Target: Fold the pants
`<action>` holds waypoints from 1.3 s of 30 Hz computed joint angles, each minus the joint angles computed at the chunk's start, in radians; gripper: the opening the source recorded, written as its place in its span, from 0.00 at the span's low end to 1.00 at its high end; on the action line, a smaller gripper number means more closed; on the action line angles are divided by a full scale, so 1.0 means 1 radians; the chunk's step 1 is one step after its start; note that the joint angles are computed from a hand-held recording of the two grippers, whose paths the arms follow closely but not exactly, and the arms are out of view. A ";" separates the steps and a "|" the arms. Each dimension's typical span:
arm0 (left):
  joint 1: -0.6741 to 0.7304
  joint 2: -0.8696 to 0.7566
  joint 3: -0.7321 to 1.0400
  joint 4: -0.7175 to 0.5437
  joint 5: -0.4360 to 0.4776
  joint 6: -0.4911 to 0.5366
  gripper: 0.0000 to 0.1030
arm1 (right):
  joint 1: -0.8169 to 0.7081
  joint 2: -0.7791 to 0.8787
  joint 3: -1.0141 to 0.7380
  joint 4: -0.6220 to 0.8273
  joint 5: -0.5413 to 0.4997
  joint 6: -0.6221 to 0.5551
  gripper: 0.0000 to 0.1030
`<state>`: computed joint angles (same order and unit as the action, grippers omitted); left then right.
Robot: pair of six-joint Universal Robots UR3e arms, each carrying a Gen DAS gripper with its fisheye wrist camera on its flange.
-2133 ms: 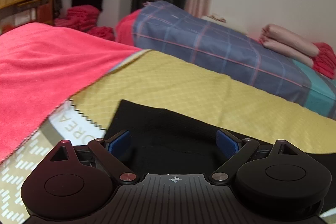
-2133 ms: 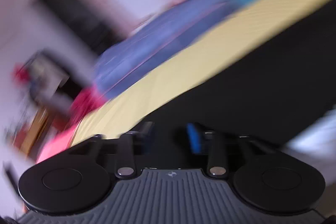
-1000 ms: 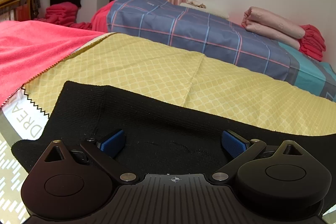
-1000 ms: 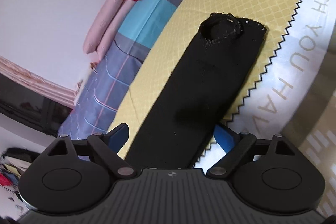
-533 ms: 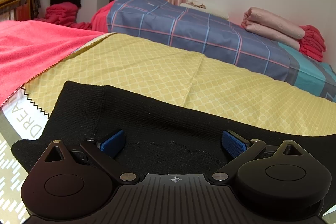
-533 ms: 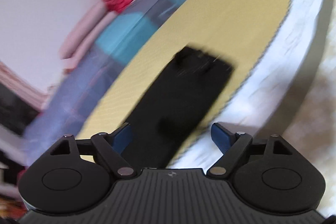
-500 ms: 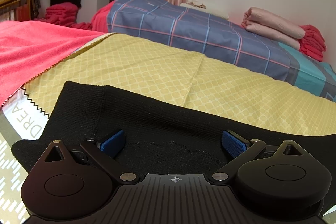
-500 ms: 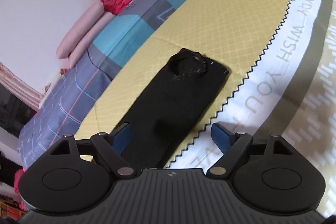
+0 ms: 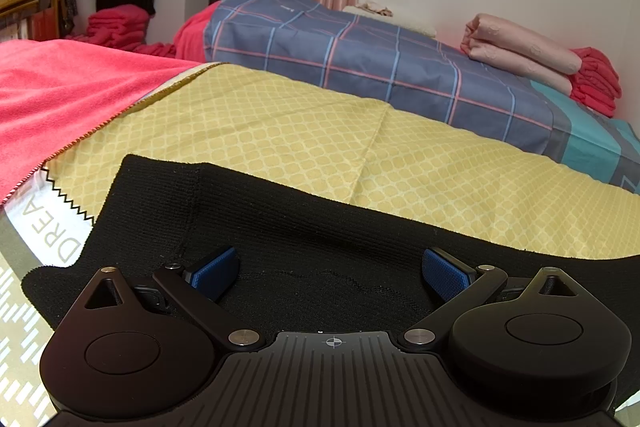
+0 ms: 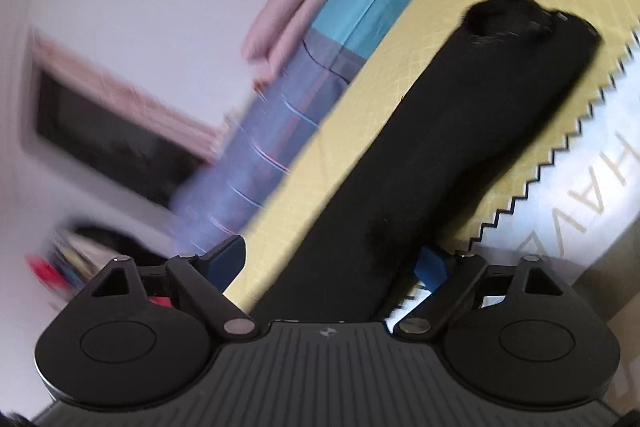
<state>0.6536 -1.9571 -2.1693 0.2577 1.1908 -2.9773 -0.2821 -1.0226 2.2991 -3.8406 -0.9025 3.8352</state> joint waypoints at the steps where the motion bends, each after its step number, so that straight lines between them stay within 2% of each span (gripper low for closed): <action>1: 0.001 0.000 0.000 0.000 -0.001 0.000 1.00 | 0.030 -0.001 -0.032 0.023 -0.057 -0.003 0.87; 4: 0.000 -0.001 -0.001 0.002 -0.001 -0.003 1.00 | 0.090 0.077 -0.105 -0.073 -0.225 0.108 0.87; 5: -0.001 -0.001 -0.001 0.003 0.000 -0.003 1.00 | 0.118 0.094 -0.122 -0.097 -0.277 0.140 0.90; 7: -0.001 -0.002 -0.001 0.004 0.001 -0.002 1.00 | 0.186 0.070 -0.172 0.003 -0.350 0.047 0.89; 9: -0.001 -0.002 0.000 0.004 0.002 -0.002 1.00 | 0.223 0.062 -0.204 0.072 -0.379 -0.023 0.76; 10: -0.001 -0.002 -0.001 0.004 0.002 -0.001 1.00 | 0.232 0.074 -0.210 0.061 -0.410 -0.016 0.59; 11: -0.001 -0.002 0.000 0.004 0.001 -0.001 1.00 | 0.230 0.078 -0.210 0.063 -0.437 0.012 0.31; 12: -0.001 -0.002 0.000 0.004 0.002 -0.001 1.00 | 0.222 0.085 -0.213 0.082 -0.449 0.062 0.18; 13: -0.002 -0.002 0.000 0.005 0.003 -0.002 1.00 | 0.190 0.107 -0.205 0.061 -0.401 0.118 0.14; 14: -0.002 -0.003 0.001 0.005 0.004 -0.001 1.00 | 0.168 0.129 -0.190 0.001 -0.363 0.138 0.15; 16: -0.005 -0.004 0.001 0.007 0.008 0.000 1.00 | 0.187 0.092 -0.201 0.075 -0.387 0.084 0.14; 17: -0.005 -0.004 0.001 0.007 0.008 0.001 1.00 | 0.176 0.085 -0.187 0.044 -0.378 0.074 0.13; 19: -0.003 -0.003 -0.003 0.009 0.004 0.002 1.00 | 0.118 0.120 -0.135 -0.139 -0.363 0.141 0.13; 21: -0.003 -0.004 -0.003 0.010 -0.001 0.007 1.00 | 0.092 0.126 -0.143 -0.064 -0.340 0.146 0.13; 23: -0.007 -0.007 0.000 0.010 0.006 0.008 1.00 | 0.110 0.141 -0.154 -0.073 -0.358 0.133 0.14; 24: -0.007 -0.008 0.000 0.011 0.006 0.008 1.00 | 0.100 0.154 -0.154 -0.101 -0.329 0.159 0.15; 26: -0.005 -0.005 -0.003 0.011 0.003 0.006 1.00 | 0.076 0.175 -0.160 -0.124 -0.272 0.205 0.26; 29: -0.006 -0.002 -0.006 0.010 0.002 0.002 1.00 | 0.100 0.169 -0.183 -0.093 -0.295 0.177 0.35; 30: -0.006 -0.001 -0.006 0.010 0.002 0.001 1.00 | 0.110 0.166 -0.198 -0.070 -0.309 0.168 0.35; 31: -0.005 0.001 -0.007 0.010 0.001 0.000 1.00 | 0.110 0.149 -0.199 -0.043 -0.315 0.159 0.32; 32: 0.000 0.005 -0.011 0.012 -0.007 -0.001 1.00 | 0.121 0.137 -0.217 0.003 -0.343 0.155 0.16; 33: 0.010 0.011 -0.019 0.017 -0.021 -0.005 1.00 | 0.149 0.107 -0.239 0.088 -0.411 0.146 0.14; 35: 0.039 0.025 -0.037 0.025 -0.064 -0.016 1.00 | 0.240 0.039 -0.246 0.158 -0.572 0.070 0.14; 37: 0.064 0.036 -0.050 0.039 -0.095 -0.036 1.00 | 0.434 0.017 -0.363 0.287 -0.878 -0.095 0.14; 39: 0.081 0.042 -0.061 0.061 -0.112 -0.050 1.00 | 0.643 0.083 -0.547 0.367 -1.180 -0.354 0.15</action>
